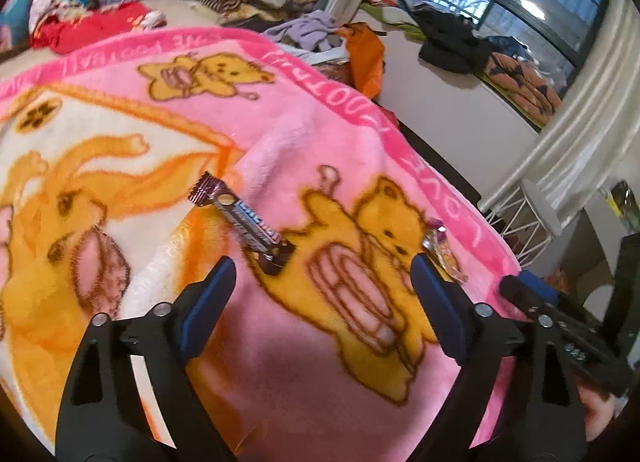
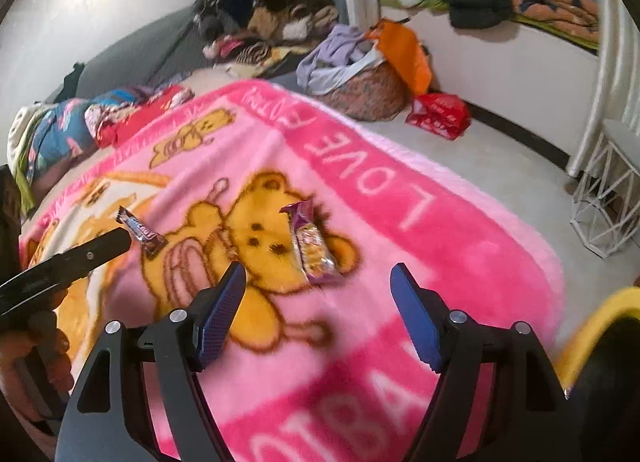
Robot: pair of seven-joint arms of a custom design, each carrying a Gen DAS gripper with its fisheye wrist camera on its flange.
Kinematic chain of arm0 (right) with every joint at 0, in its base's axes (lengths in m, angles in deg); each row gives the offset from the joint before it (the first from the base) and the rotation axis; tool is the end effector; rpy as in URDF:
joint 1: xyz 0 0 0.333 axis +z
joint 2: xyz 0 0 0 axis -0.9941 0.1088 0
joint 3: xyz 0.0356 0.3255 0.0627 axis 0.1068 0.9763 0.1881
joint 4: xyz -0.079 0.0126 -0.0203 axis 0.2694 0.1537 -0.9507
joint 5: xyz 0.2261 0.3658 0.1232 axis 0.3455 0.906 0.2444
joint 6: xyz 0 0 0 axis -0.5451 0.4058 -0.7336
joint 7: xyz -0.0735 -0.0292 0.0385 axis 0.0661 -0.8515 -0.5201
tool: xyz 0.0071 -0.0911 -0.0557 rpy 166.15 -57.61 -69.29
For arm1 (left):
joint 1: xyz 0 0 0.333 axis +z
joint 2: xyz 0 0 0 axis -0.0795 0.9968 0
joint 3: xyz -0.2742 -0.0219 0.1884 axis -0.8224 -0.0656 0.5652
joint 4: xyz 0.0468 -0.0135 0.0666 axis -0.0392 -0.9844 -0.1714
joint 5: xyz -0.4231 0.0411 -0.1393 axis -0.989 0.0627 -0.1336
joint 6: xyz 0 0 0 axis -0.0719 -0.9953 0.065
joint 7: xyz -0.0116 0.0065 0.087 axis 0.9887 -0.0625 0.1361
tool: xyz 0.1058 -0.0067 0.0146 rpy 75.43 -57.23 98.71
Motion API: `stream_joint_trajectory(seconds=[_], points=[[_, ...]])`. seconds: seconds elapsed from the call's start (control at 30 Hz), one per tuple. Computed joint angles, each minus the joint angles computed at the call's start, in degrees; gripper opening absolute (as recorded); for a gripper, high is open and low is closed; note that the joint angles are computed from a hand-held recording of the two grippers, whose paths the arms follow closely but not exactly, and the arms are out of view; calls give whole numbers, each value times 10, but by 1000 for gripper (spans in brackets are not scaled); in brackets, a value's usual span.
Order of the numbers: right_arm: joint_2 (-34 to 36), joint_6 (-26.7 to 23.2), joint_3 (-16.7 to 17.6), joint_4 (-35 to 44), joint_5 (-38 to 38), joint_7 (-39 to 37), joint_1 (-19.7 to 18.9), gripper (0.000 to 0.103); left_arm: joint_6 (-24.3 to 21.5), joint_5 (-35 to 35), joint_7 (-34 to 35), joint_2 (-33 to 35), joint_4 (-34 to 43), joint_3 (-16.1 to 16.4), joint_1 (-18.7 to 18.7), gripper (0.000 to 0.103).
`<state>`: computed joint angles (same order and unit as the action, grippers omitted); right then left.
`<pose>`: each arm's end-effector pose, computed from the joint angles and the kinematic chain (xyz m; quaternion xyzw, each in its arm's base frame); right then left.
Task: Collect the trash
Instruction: 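Move both tools back over the remaining trash on the blanket, then grasp the chocolate bar with the left tool while the right tool grasps the orange snack packet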
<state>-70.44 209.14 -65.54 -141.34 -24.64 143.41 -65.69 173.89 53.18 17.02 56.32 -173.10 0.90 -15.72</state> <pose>0.5767 0.2576 0.3745 -0.7284 0.5684 -0.1485 0.3526 0.5096 -0.2844 0.3860 -0.7256 0.5615 -0.3664 0.1546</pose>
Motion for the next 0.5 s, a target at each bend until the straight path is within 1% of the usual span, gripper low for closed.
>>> stream_joint_trajectory(seconds=[0.07, 0.13, 0.17, 0.23, 0.27, 0.3, 0.33, 0.37, 0.43, 0.47, 0.5], points=[[25, -19, -7, 27, -11, 5, 4, 72, 11, -1, -8, 8, 2, 4, 4, 72], [45, -38, -20, 50, -27, 22, 13, 72, 11, -16, 4, 13, 2, 7, 4, 61], [54, -45, -14, 60, -22, 20, 7, 72, 10, -22, 8, 17, 4, 9, 4, 60], [73, -63, -24, 80, -31, 42, 14, 70, 21, -32, 6, 24, 5, 15, 4, 59], [81, -73, -28, 89, -35, 50, 15, 65, 24, -42, 7, 26, 4, 18, 5, 58], [86, -78, -30, 92, -40, 55, 16, 54, 26, -45, 7, 27, 3, 21, 4, 56], [90, -86, -34, 96, -47, 63, 20, 48, 28, -50, 9, 31, 4, 23, 3, 54], [91, -87, -37, 94, -54, 68, 23, 35, 30, -61, 15, 33, 3, 25, 4, 53], [86, -76, -20, 84, -42, 56, 9, 29, 32, -70, 18, 37, 4, 31, 2, 52], [80, -69, 2, 74, -19, 36, -10, 25, 34, -73, 17, 40, 5, 34, 0, 51], [75, -66, 11, 69, -6, 26, -18, 25, 35, -82, 20, 43, 7, 36, -1, 49]])
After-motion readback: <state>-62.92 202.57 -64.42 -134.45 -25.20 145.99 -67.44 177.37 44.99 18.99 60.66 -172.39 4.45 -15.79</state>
